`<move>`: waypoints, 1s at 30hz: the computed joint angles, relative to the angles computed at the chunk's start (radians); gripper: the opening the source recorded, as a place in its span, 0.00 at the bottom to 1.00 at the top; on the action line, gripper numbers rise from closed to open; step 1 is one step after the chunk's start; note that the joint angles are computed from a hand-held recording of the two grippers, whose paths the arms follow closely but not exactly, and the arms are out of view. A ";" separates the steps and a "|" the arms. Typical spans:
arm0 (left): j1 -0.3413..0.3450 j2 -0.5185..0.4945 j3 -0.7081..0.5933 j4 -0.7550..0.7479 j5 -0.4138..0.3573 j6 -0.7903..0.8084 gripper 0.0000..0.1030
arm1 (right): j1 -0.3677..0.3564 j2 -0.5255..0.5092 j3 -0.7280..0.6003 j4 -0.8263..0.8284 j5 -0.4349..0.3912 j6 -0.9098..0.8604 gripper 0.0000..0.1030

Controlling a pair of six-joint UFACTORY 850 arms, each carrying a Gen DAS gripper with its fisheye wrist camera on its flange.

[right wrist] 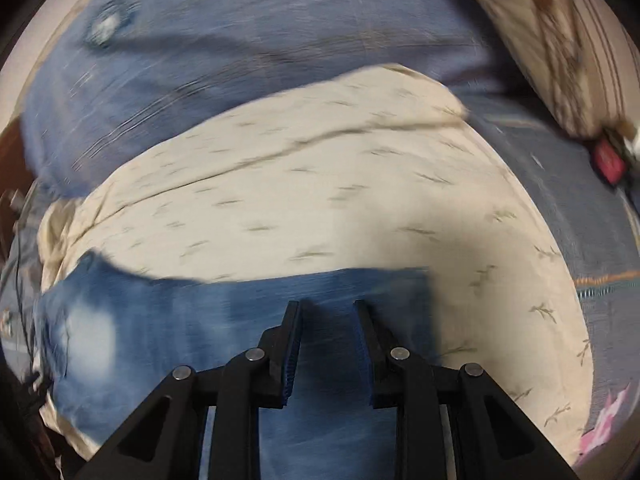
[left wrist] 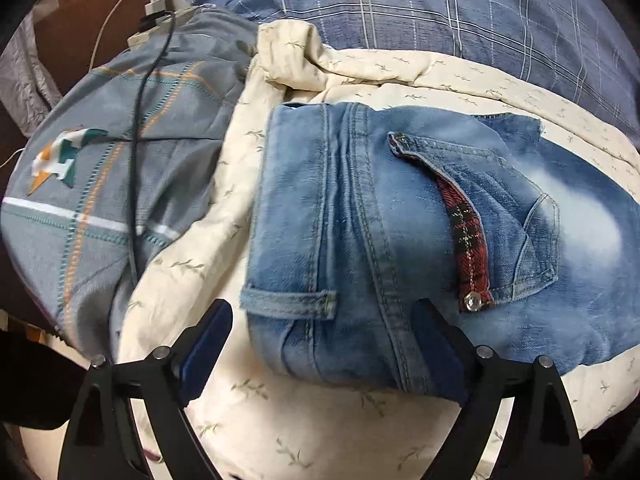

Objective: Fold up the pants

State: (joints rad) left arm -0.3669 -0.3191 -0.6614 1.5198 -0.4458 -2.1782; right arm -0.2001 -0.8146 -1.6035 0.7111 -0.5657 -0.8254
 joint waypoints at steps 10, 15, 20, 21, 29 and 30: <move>-0.131 0.045 -0.047 0.015 -0.038 0.044 0.89 | -0.031 0.183 0.218 0.176 -0.047 -0.294 0.28; -0.131 -0.077 -0.155 -0.194 0.043 0.291 0.89 | -0.048 0.210 0.294 0.143 -0.086 -0.266 0.28; -0.127 -0.140 -0.193 -0.332 0.032 0.455 0.89 | -0.072 0.149 0.259 -0.014 -0.136 -0.070 0.28; -0.129 -0.135 -0.192 -0.351 0.026 0.474 0.89 | -0.087 0.146 0.258 0.018 -0.158 -0.091 0.28; -0.188 -0.063 -0.190 -0.296 0.025 0.391 0.89 | -0.214 0.190 0.275 0.292 -0.270 -0.323 0.33; -0.204 -0.063 -0.201 -0.284 0.028 0.388 0.89 | -0.226 0.189 0.273 0.312 -0.275 -0.330 0.47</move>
State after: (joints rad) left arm -0.5709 -0.3825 -0.8623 1.2363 -0.4175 -1.7906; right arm -0.4260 -0.6253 -1.3303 1.0235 -0.8408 -1.1551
